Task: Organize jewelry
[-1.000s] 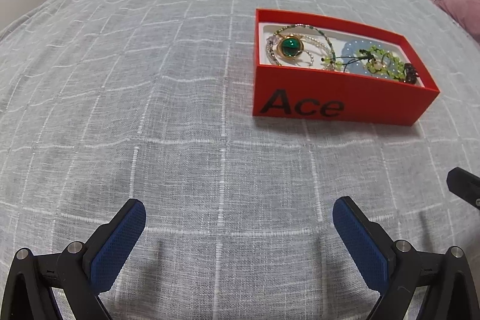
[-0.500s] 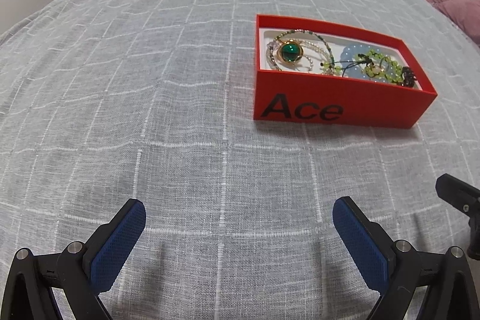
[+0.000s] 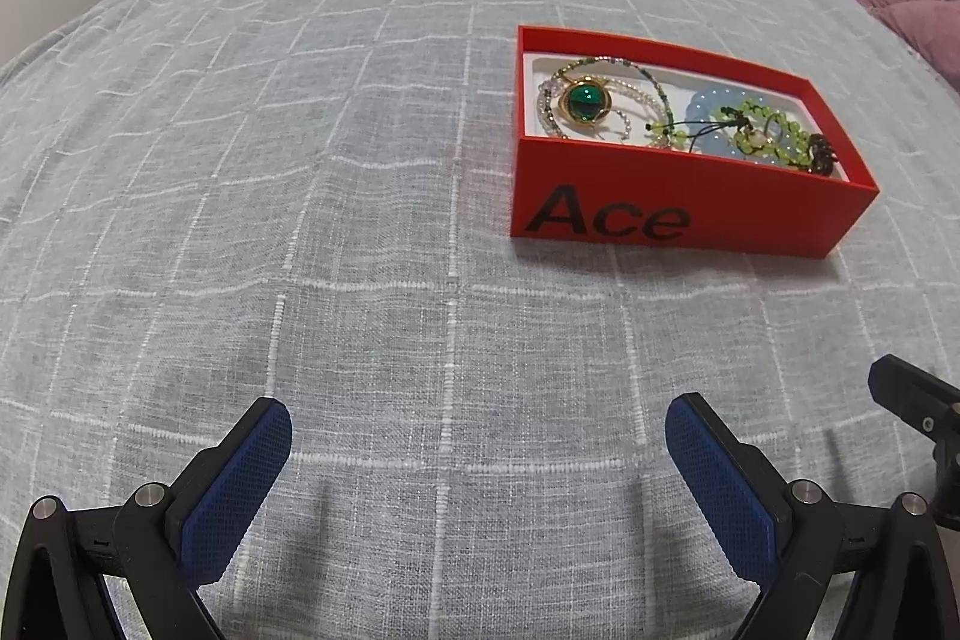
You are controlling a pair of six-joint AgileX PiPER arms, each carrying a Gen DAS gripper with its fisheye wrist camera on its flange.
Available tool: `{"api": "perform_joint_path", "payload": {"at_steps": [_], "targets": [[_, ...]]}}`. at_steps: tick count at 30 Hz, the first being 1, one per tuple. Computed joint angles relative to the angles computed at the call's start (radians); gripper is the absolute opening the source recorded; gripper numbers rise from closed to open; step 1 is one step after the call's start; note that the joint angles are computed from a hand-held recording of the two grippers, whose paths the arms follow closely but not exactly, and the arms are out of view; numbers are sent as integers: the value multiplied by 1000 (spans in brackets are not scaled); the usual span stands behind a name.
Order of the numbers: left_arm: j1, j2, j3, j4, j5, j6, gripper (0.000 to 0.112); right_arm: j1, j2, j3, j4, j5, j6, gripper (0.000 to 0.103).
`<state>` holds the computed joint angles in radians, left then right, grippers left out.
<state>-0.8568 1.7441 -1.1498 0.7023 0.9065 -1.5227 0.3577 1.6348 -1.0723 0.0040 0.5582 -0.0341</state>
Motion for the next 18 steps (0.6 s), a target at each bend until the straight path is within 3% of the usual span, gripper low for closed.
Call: {"api": "perform_joint_path", "payload": {"at_steps": [18], "targets": [[3, 8, -4, -2, 0, 9, 102, 2, 2, -2, -1, -1, 4, 97]]}}
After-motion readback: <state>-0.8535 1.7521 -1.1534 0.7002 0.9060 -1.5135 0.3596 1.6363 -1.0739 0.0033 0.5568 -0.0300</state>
